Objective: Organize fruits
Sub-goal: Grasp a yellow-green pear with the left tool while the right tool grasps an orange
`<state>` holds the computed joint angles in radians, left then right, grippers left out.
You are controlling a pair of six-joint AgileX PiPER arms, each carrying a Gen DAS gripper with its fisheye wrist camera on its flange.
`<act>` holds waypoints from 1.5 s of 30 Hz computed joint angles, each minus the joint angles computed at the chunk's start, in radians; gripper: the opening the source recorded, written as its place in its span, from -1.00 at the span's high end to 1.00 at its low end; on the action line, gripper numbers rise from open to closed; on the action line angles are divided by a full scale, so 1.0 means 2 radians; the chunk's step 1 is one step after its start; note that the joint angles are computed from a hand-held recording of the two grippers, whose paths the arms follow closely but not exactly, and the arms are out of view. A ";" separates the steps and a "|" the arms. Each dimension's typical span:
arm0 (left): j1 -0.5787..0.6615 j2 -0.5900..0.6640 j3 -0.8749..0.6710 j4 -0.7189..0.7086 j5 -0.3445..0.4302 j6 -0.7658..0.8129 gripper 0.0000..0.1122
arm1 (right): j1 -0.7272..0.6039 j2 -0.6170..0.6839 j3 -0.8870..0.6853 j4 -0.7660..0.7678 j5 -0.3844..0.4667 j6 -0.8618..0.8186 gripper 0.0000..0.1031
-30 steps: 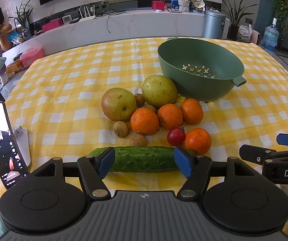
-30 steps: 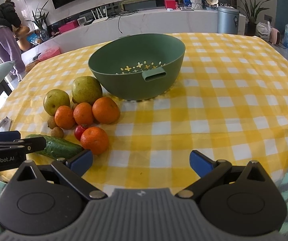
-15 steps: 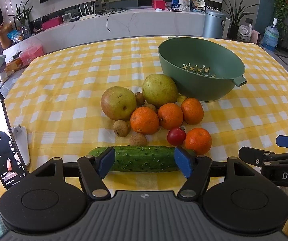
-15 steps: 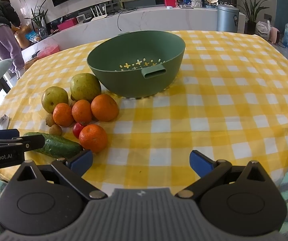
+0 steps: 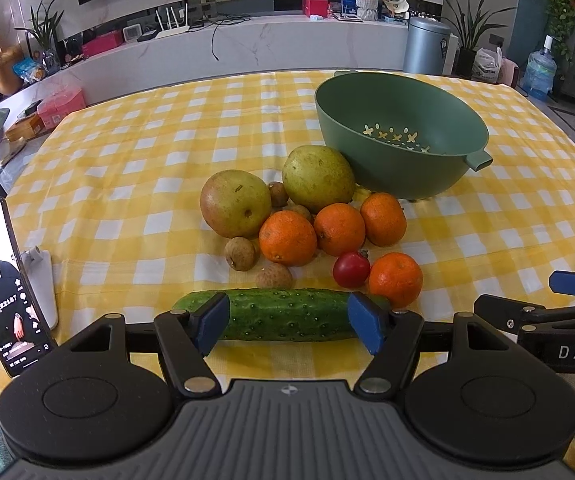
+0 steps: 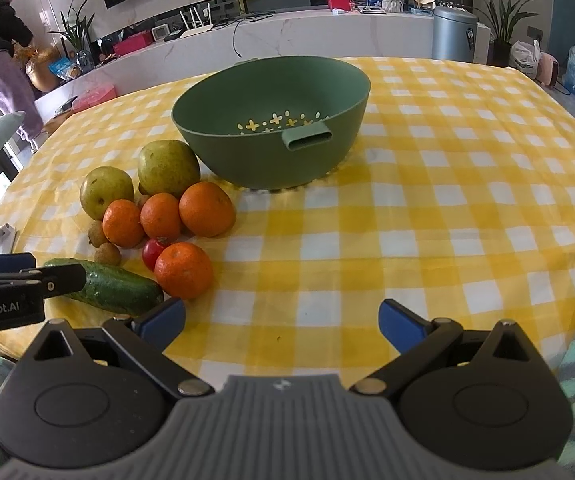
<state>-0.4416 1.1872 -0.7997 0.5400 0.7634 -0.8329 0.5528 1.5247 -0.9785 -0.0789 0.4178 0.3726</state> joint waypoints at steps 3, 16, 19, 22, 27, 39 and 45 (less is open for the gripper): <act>0.004 0.000 -0.003 -0.011 0.000 0.013 -0.42 | 0.000 0.002 -0.002 -0.001 0.000 0.001 -0.92; 0.155 0.063 -0.090 -0.247 -0.024 0.385 -0.15 | -0.001 0.037 -0.027 0.024 -0.093 -0.078 -0.67; 0.198 0.101 -0.136 -0.295 0.008 0.460 -0.16 | -0.010 0.067 -0.066 0.117 -0.074 -0.165 -0.41; 0.239 0.140 -0.175 -0.332 0.034 0.516 -0.20 | -0.022 0.107 -0.119 0.209 -0.030 -0.233 -0.36; 0.285 0.198 -0.231 -0.375 0.062 0.563 -0.37 | -0.034 0.157 -0.177 0.264 0.017 -0.244 -0.10; 0.298 0.306 -0.350 -0.377 0.135 0.571 -0.53 | -0.041 0.213 -0.249 0.280 0.067 -0.232 -0.05; 0.301 0.339 -0.370 -0.378 0.148 0.561 -0.41 | -0.045 0.225 -0.261 0.294 0.070 -0.236 -0.05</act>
